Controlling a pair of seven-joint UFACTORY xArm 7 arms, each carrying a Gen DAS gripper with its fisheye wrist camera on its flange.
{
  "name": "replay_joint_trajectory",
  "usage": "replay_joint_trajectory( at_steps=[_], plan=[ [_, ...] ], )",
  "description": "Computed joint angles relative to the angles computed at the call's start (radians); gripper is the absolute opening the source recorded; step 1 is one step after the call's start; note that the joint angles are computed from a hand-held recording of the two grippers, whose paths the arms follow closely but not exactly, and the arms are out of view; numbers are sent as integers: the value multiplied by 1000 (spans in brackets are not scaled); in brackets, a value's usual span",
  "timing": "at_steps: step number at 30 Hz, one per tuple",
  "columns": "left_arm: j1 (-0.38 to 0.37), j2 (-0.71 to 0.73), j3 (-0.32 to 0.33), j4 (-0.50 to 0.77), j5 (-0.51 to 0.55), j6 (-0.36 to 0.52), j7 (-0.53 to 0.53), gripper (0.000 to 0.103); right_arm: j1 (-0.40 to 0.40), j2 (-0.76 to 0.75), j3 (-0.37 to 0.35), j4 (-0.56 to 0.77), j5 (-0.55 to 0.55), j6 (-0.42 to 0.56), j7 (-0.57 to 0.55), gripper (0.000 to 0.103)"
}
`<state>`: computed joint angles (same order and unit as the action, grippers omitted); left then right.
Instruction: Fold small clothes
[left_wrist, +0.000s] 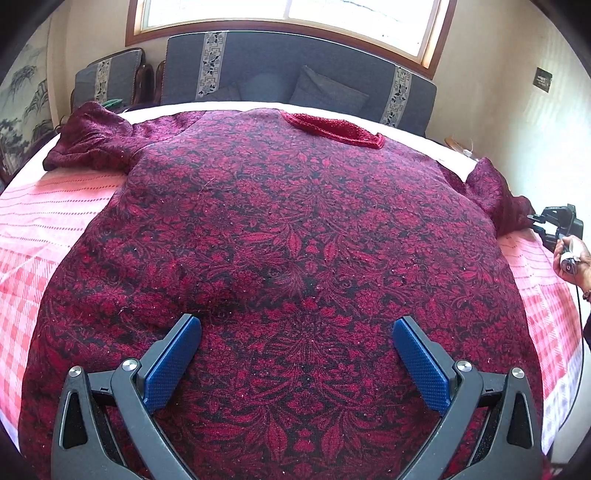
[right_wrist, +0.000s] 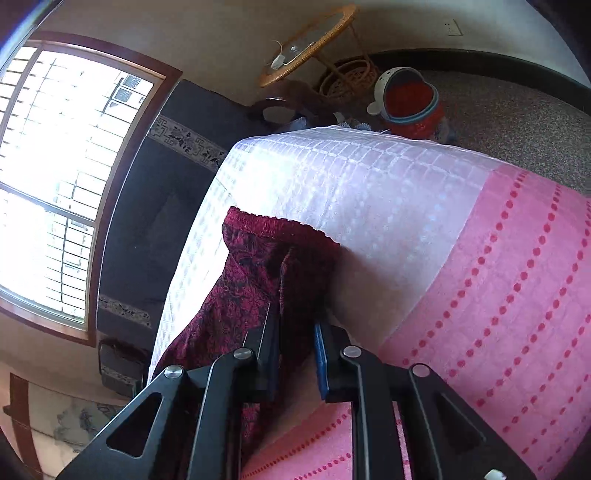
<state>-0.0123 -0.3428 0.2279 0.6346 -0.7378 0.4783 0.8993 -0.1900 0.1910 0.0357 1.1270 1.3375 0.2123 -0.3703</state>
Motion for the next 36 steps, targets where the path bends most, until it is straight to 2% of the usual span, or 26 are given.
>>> replay_joint_trajectory(
  at_steps=[4, 6, 10, 13, 14, 16, 17, 19, 21, 25, 28, 30, 33, 36],
  plan=[
    [0, -3, 10, 2, -18, 11, 8, 103, 46, -99, 23, -20, 113, -80, -141, 14],
    [0, -4, 16, 3, -34, 15, 13, 103, 101, -151, 30, -13, 112, -110, -184, 13],
    [9, -4, 35, 11, -80, 26, 21, 103, 230, -192, 61, 38, 3, -128, -131, 13],
    [30, -18, 51, 14, -113, 29, 15, 103, 334, -133, 103, 118, -124, -163, -35, 13],
    [34, -30, 59, 15, -127, 22, 30, 103, 359, -104, 127, 153, -128, -176, -33, 13],
    [45, -52, 53, 13, -124, -51, 54, 103, 388, -33, 191, 237, -77, -192, -83, 12],
    [46, -53, 61, 23, -113, -74, 70, 103, 404, 14, 217, 286, -86, -192, -79, 12],
    [37, -35, 107, 63, -117, -66, 114, 103, 456, 117, 242, 384, -180, -188, -2, 12],
    [35, 6, 154, 108, -150, -44, 174, 103, 548, 228, 202, 489, -334, -168, 139, 12],
    [86, 119, 190, 187, -209, 53, 221, 103, 685, 449, 126, 716, -521, -83, 373, 12],
    [139, 185, 190, 225, -219, 142, 167, 103, 778, 588, 34, 875, -647, -6, 555, 12],
    [170, 212, 190, 251, -257, 201, 159, 103, 801, 651, 22, 941, -690, 10, 621, 12],
    [209, 218, 168, 254, -290, 234, 177, 103, 845, 732, -39, 1045, -777, 55, 741, 12],
    [243, 202, 132, 240, -303, 235, 208, 103, 867, 796, -70, 1139, -846, 85, 831, 12]
  ],
)
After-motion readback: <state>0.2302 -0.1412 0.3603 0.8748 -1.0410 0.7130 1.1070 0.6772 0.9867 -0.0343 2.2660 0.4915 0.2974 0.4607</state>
